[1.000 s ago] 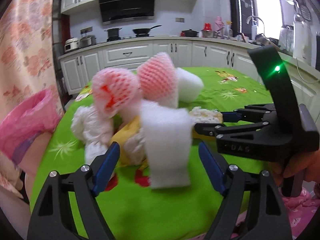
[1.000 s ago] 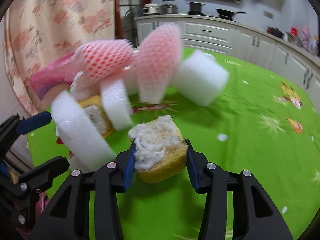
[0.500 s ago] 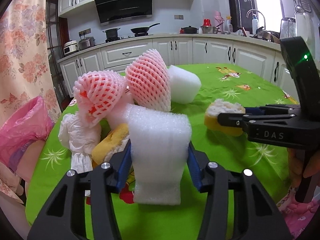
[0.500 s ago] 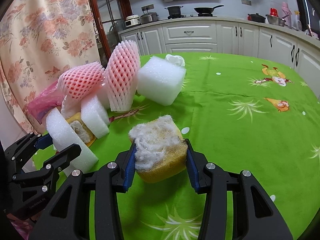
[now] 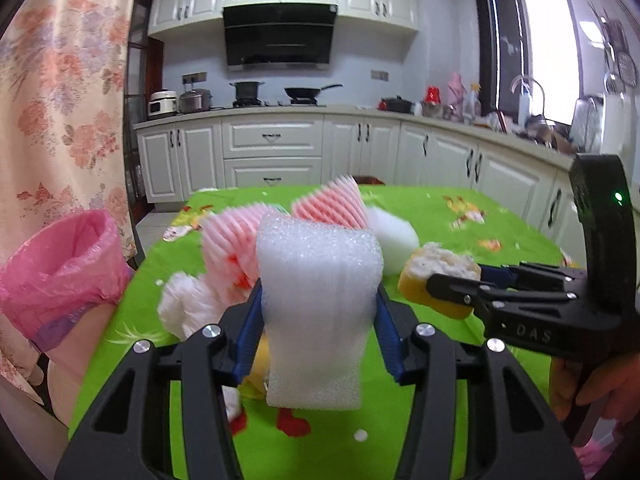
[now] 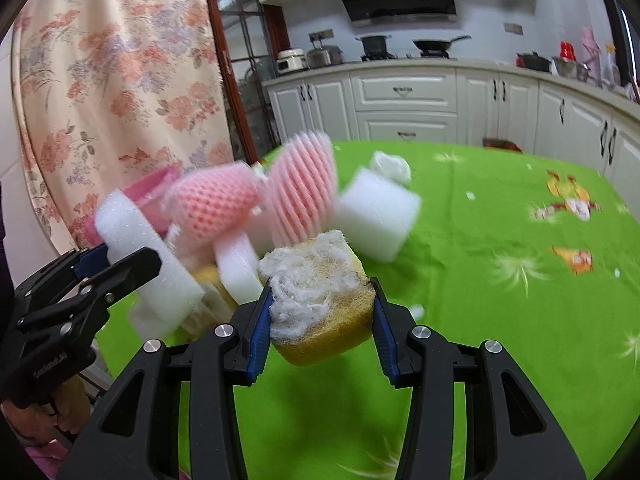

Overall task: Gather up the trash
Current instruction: 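Carry the sponge and foam block to the pink bin and release both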

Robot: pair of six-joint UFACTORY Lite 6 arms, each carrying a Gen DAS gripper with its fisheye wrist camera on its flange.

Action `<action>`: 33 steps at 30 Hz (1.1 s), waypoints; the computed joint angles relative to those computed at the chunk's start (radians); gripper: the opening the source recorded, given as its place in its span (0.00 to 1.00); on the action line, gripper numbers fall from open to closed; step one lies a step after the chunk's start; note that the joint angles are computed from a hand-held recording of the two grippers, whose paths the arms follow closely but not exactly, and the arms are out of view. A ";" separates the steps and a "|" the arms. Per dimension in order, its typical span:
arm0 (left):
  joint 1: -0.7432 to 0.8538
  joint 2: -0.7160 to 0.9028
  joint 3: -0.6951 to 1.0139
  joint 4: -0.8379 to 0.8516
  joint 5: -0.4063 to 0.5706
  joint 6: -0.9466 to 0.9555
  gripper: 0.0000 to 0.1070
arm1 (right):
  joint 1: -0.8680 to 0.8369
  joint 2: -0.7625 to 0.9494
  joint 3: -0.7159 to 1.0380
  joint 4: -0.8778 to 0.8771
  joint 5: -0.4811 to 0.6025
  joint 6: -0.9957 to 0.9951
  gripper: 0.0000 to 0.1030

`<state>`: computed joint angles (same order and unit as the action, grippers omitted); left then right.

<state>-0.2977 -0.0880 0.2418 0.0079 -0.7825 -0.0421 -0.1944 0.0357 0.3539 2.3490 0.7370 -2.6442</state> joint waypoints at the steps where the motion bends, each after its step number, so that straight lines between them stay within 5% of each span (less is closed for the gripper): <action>1: 0.022 -0.013 0.006 0.025 0.012 -0.017 0.46 | 0.024 -0.023 0.004 0.007 -0.013 0.012 0.42; 15: 0.414 -0.167 0.080 0.472 0.106 -0.341 0.46 | 0.299 -0.055 0.225 0.044 -0.182 0.149 0.42; 25: 0.731 -0.083 0.230 0.675 0.085 -0.456 0.46 | 0.535 0.192 0.588 0.087 -0.266 0.156 0.42; 33: 0.960 0.136 0.503 0.824 0.068 -0.559 0.46 | 0.687 0.467 0.978 -0.074 -0.356 0.322 0.42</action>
